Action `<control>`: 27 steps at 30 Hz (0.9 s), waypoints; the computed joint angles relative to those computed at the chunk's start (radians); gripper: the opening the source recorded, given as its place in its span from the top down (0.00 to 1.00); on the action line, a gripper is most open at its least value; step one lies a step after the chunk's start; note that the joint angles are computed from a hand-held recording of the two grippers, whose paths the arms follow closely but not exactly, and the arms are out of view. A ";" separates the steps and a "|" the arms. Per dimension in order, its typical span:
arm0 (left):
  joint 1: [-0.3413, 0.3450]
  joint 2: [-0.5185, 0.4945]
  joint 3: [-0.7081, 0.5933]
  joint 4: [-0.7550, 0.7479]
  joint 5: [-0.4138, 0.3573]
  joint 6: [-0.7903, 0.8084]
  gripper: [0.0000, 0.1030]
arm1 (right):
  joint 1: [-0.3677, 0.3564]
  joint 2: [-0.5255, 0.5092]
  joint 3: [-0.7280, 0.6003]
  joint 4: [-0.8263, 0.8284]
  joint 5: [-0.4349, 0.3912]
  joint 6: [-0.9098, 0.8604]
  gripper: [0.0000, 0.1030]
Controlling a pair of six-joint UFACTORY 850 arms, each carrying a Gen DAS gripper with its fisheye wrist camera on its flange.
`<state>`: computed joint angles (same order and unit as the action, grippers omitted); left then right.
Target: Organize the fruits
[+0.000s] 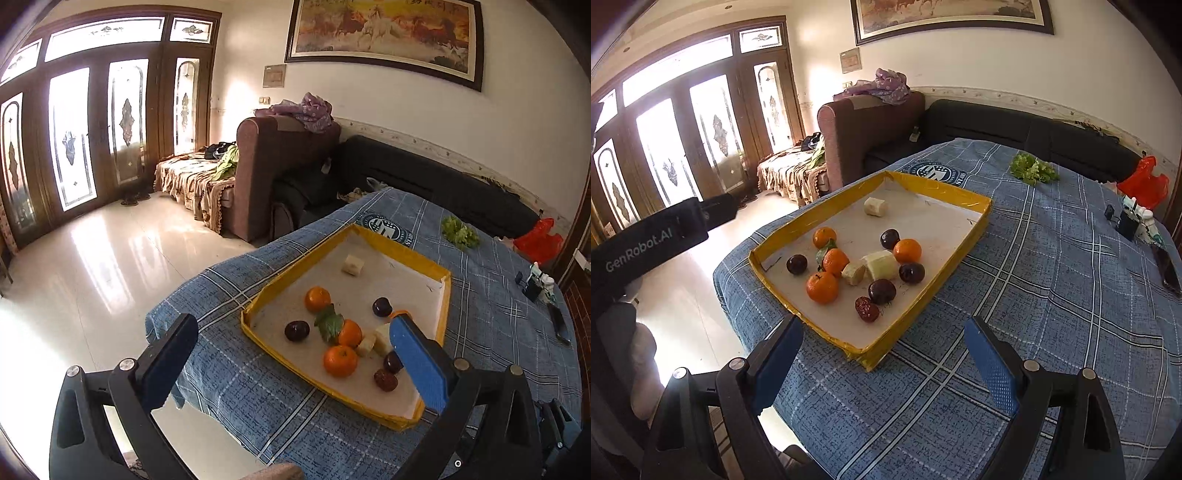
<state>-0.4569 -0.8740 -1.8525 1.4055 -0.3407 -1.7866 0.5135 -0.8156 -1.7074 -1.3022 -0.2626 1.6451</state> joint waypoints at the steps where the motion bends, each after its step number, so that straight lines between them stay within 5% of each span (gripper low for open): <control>1: -0.002 0.000 0.000 -0.003 -0.006 0.005 0.00 | 0.001 0.000 0.000 0.001 -0.002 -0.002 0.10; 27: 0.004 -0.063 -0.089 -0.296 -0.015 0.330 0.00 | 0.007 -0.074 -0.113 0.287 -0.014 -0.332 0.10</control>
<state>-0.4533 -0.9371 -1.9415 1.1093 -0.3554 -1.4564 0.5205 -0.8901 -1.8207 -1.0148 -0.2762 1.3135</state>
